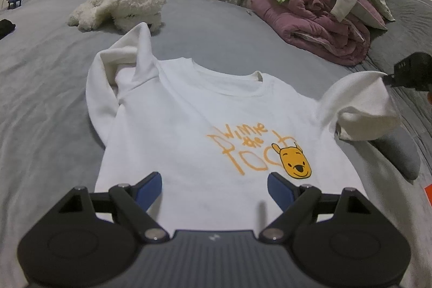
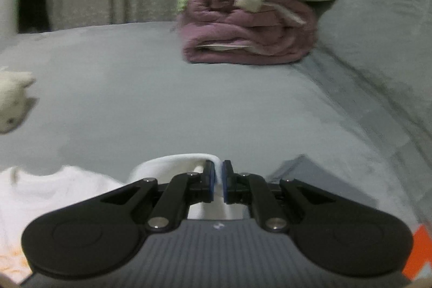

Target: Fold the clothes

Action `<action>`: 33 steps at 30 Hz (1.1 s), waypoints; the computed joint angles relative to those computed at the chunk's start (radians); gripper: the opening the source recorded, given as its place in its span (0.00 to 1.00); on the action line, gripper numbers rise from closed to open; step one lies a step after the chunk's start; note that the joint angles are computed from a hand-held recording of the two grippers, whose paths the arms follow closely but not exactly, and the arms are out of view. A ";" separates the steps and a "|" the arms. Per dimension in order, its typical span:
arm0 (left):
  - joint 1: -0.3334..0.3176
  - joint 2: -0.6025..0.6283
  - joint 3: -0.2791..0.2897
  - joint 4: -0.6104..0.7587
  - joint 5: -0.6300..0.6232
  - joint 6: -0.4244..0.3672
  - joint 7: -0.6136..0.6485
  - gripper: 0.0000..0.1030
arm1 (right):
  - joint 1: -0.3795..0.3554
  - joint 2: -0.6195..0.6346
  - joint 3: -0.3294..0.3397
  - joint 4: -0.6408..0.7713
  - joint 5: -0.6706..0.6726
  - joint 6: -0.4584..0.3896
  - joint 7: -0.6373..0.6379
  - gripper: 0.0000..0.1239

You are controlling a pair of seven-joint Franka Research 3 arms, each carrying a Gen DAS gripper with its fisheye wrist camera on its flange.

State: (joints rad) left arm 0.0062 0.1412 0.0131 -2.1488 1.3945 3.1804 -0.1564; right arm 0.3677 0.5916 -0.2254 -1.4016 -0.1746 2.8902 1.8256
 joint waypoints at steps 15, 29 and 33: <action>0.009 -0.012 -0.006 -0.007 0.021 0.004 -0.016 0.84 | -0.118 0.069 0.330 0.194 0.423 -0.276 -0.406 0.06; 0.018 -0.011 -0.002 -0.008 0.006 0.024 -0.015 0.84 | -0.082 0.134 0.313 0.290 0.464 -0.344 -0.440 0.31; 0.015 -0.012 0.003 -0.010 0.001 0.025 -0.005 0.84 | -0.090 0.114 0.286 0.262 0.459 -0.318 -0.405 0.31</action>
State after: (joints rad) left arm 0.0216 0.1294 0.0158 -2.1585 1.3950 3.2056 -0.1618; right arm 0.2778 0.7060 0.0606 -1.1401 0.2843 2.5722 1.4205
